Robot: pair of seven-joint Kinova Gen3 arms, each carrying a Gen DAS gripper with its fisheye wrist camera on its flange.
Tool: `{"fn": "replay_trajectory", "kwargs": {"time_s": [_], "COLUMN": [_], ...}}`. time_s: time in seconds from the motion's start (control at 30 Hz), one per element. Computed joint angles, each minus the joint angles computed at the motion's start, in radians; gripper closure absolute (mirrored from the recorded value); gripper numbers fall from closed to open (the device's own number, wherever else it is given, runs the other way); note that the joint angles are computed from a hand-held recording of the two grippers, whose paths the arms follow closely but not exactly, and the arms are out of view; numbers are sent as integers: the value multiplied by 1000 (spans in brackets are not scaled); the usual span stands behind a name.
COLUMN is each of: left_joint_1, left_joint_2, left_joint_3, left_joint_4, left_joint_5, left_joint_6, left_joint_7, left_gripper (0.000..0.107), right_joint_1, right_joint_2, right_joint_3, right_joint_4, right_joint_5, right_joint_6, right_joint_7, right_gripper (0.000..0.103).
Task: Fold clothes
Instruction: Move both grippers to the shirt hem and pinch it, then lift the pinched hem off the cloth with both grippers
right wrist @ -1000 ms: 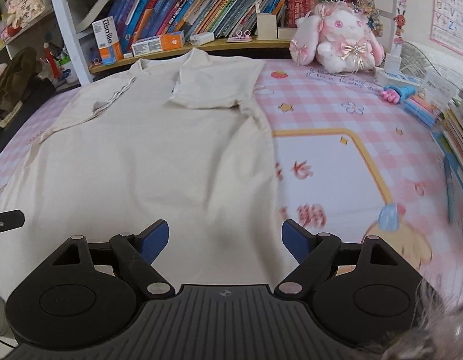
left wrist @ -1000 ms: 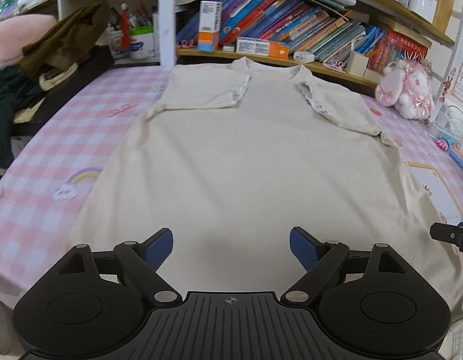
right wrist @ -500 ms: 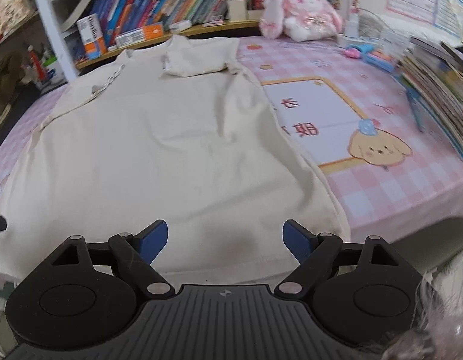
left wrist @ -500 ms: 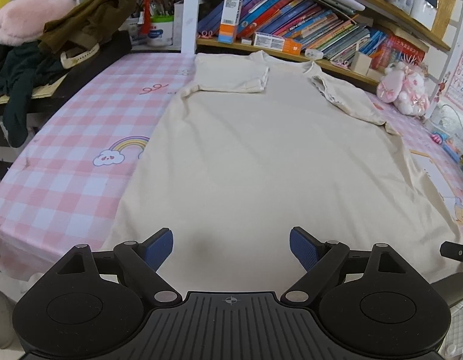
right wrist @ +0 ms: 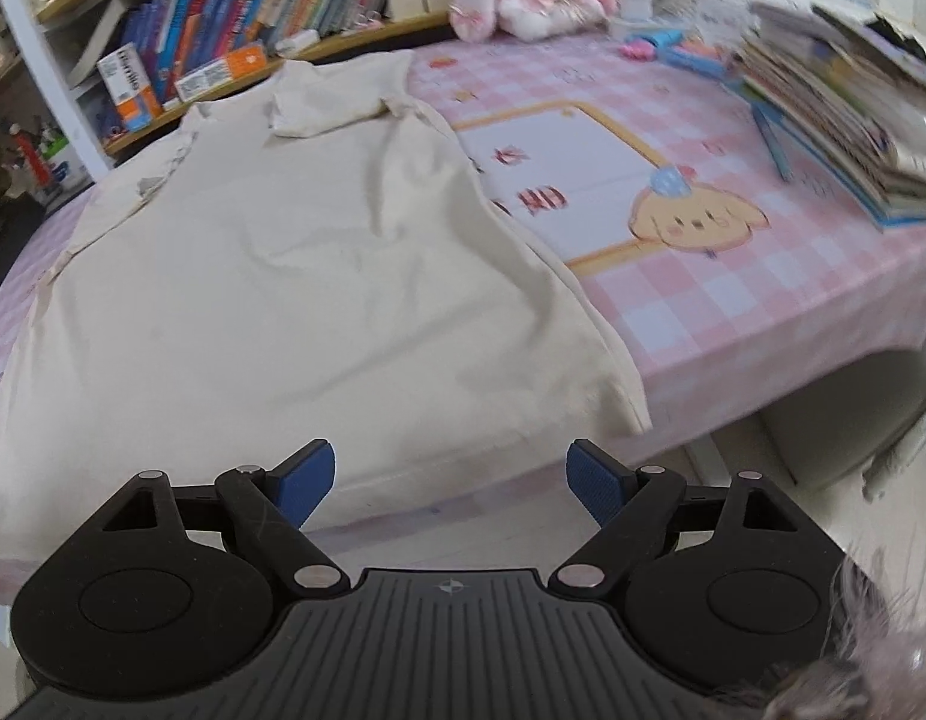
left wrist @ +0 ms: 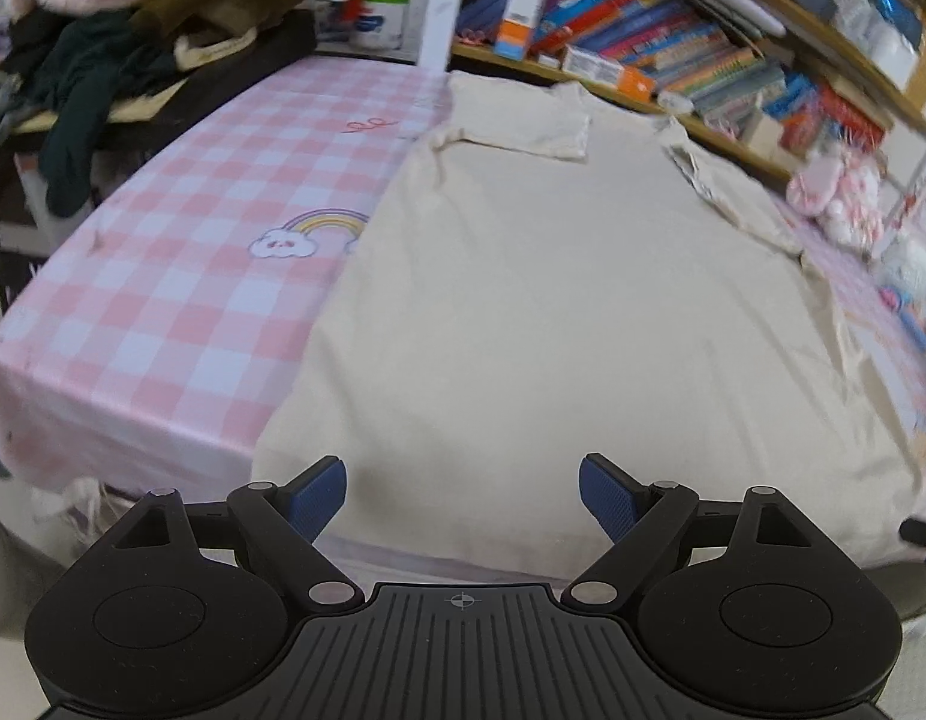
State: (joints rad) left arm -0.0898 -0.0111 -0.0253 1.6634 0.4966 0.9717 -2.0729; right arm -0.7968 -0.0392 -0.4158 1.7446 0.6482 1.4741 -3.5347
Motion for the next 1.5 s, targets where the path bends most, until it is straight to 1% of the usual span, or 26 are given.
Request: {"fn": "replay_trajectory", "kwargs": {"time_s": [0.03,0.1,0.2,0.27,0.33,0.43,0.5,0.57,0.7,0.77,0.83,0.9,0.97,1.0,1.07,1.1,1.13,1.17,1.2,1.23,1.27,1.3,1.4,1.5], "left_joint_1": [-9,-28,-59,-85,-100,-132,-170,-199,-234,-249,-236,-239,-256,-264,-292,-306,-314,-317,-317,-315,-313,-309,-308,-307], "left_joint_2": [3,19,32,54,73,115,155,192,254,273,296,316,321,323,324,318,312,305,298,294,289,285,278,298], "left_joint_3": [-10,-22,-35,-43,-41,-40,-39,-31,-6,14,17,25,30,31,32,32,31,31,31,30,30,30,25,23], "left_joint_4": [0,-16,-22,-47,-72,-120,-157,-189,-239,-254,-284,-298,-294,-292,-274,-257,-246,-236,-229,-230,-230,-232,-233,-255], "left_joint_5": [21,31,53,67,45,38,76,99,121,129,105,101,123,134,176,198,211,218,221,221,222,217,224,222], "left_joint_6": [11,41,51,75,81,124,181,223,284,300,322,339,351,358,372,375,376,374,374,379,383,384,394,410], "left_joint_7": [-6,6,-8,-6,31,73,75,91,115,119,156,176,188,193,195,187,178,168,156,148,139,129,110,97], "left_gripper": [20,22,23,24,26,29,29,29,29,29,29,32,39,42,60,65,73,82,86,94,100,101,101,100], "right_joint_1": [2,10,31,47,65,103,136,169,230,258,280,299,316,325,344,354,360,366,369,372,375,379,401,437], "right_joint_2": [-8,-27,-60,-77,-97,-137,-167,-205,-270,-292,-309,-318,-320,-321,-344,-368,-395,-421,-445,-465,-471,-468,-460,-468], "right_joint_3": [2,1,-10,-19,-24,-30,-35,-21,33,54,79,108,137,147,162,166,169,173,175,176,175,171,154,142], "right_joint_4": [8,27,62,80,100,132,152,177,225,244,261,273,283,283,299,317,334,352,366,375,372,360,329,334], "right_joint_5": [-6,-14,-23,-29,-36,-52,-65,-93,-148,-160,-174,-197,-225,-247,-289,-307,-324,-340,-354,-367,-379,-389,-418,-443], "right_joint_6": [-6,-19,-38,-48,-65,-103,-123,-155,-238,-279,-324,-364,-398,-407,-444,-475,-503,-529,-551,-564,-561,-546,-510,-523], "right_joint_7": [-11,-36,-67,-70,-64,-59,-71,-57,1,26,65,112,159,175,189,186,192,198,210,226,246,269,321,346], "right_gripper": [19,19,19,20,21,22,22,22,22,22,22,22,28,33,50,55,66,72,84,92,94,94,95,95]}}
